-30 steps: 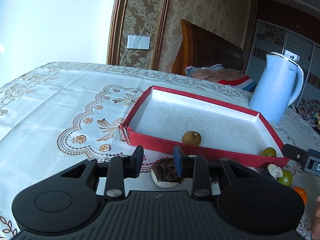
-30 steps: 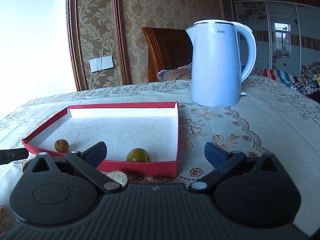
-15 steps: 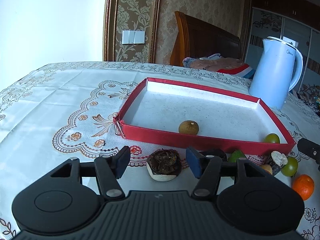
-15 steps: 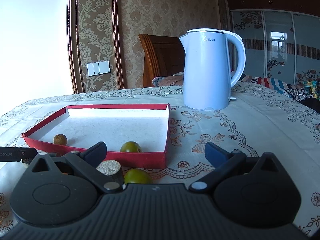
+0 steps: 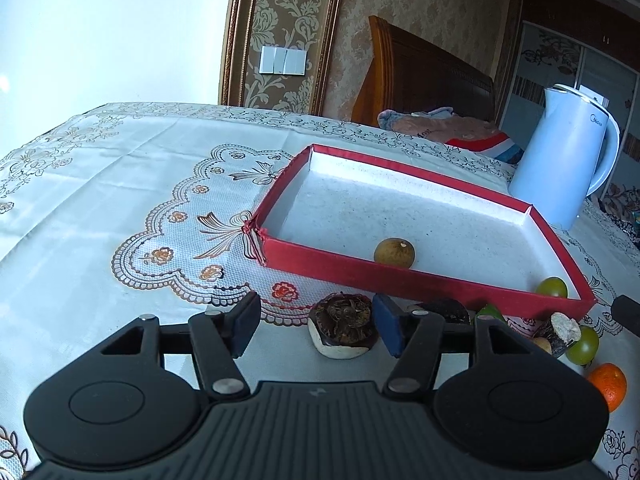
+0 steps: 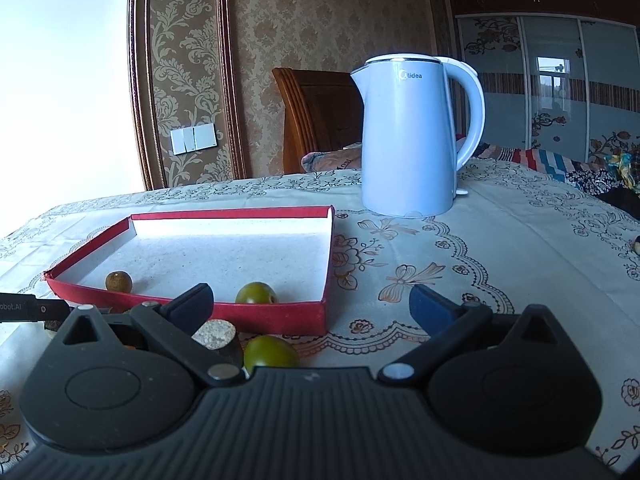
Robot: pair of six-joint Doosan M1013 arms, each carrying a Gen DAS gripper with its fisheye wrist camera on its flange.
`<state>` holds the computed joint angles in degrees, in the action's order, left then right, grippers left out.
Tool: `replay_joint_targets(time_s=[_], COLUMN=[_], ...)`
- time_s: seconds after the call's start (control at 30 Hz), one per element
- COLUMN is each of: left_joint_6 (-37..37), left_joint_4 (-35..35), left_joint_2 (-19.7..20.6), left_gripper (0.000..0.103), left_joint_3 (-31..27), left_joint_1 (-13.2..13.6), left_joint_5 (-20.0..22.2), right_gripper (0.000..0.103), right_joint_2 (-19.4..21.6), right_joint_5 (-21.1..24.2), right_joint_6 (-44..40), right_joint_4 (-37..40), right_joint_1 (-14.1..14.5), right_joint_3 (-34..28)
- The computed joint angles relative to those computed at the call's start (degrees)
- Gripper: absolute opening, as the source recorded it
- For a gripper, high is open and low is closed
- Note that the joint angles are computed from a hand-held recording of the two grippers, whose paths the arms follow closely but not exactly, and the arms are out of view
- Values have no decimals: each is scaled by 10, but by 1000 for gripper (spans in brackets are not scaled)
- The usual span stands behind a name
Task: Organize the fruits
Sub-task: 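Move the left tool to the dark round fruit while the right tool approaches a tangerine, then close the left tool on the dark round fruit while the right tool grasps the tangerine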
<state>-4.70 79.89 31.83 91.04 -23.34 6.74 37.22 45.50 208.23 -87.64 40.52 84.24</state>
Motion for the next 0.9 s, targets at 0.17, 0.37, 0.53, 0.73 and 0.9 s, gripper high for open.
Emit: replay_joint_targets(time_s=[0.17, 0.37, 0.53, 0.73, 0.9], left_joint_6=[55, -20, 80, 56, 111], left_joint_4=[-48, 22, -86, -65, -120], left_joint_2=[1, -2, -1, -2, -2], left_gripper=[61, 61, 61, 61, 61], left_joint_3=[-2, 3, -1, 1, 0], left_joint_1=[-1, 1, 3, 3, 4], left_joint_5=[3, -5, -6, -9, -11], right_gripper=[103, 103, 102, 85, 77], right_joint_2=[-24, -43, -30, -14, -11], right_joint_5=[-23, -39, -33, -63, -70], right_joint_6=[10, -28, -124, -239, -256], right_joint_4=[10, 28, 51, 129, 157], right_joint_1=[1, 6, 14, 9, 6], right_joint_3=[41, 71, 50, 10, 1])
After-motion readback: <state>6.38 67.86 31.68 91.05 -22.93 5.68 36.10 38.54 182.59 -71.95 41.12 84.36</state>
